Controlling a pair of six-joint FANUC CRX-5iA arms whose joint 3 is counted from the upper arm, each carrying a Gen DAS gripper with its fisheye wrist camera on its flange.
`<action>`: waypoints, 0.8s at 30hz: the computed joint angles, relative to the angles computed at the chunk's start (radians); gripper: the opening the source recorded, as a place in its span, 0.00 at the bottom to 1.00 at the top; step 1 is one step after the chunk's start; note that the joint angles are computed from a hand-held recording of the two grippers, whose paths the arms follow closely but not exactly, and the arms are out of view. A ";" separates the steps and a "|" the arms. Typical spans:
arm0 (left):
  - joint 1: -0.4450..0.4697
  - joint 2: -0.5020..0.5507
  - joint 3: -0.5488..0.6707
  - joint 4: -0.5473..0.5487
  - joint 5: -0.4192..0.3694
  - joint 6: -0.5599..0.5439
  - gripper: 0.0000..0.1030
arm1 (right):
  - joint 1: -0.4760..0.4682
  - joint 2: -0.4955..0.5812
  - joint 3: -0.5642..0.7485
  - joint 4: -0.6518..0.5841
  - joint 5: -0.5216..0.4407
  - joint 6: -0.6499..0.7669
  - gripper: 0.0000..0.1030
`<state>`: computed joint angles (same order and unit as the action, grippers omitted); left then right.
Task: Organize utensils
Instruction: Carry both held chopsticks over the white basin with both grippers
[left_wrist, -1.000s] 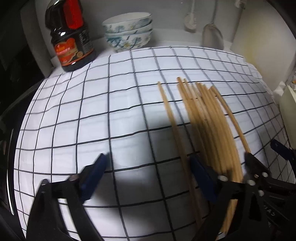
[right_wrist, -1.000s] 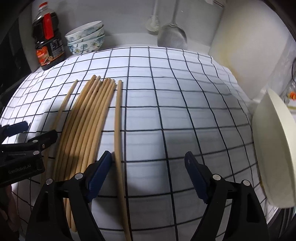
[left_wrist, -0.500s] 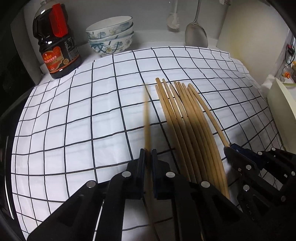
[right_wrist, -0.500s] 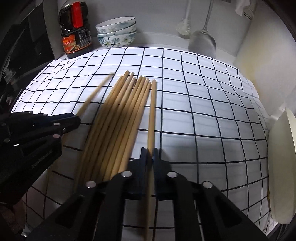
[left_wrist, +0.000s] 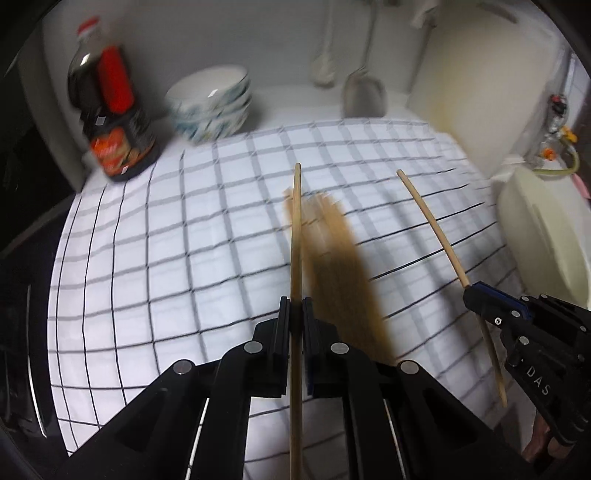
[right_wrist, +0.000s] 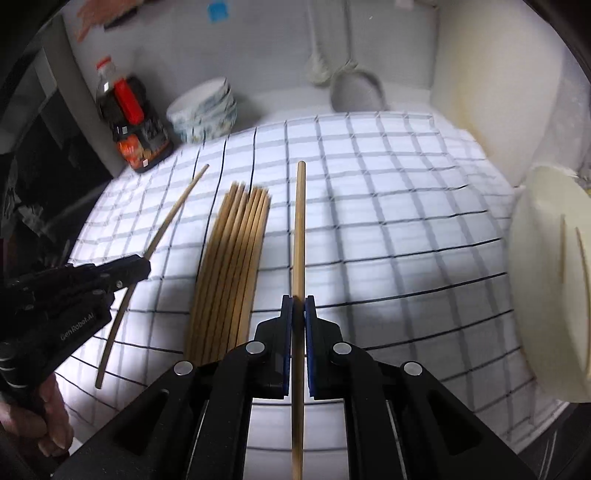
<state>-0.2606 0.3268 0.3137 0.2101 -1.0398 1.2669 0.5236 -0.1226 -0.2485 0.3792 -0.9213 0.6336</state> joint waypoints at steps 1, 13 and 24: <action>-0.006 -0.004 0.003 0.015 0.001 -0.011 0.07 | -0.001 -0.025 -0.009 0.016 -0.006 -0.015 0.06; -0.193 0.100 0.212 0.180 -0.037 -0.090 0.07 | -0.129 -0.289 -0.141 0.151 -0.119 -0.135 0.06; -0.399 0.462 0.770 0.157 -0.269 0.026 0.07 | -0.463 -0.327 -0.155 0.000 -0.093 -0.003 0.06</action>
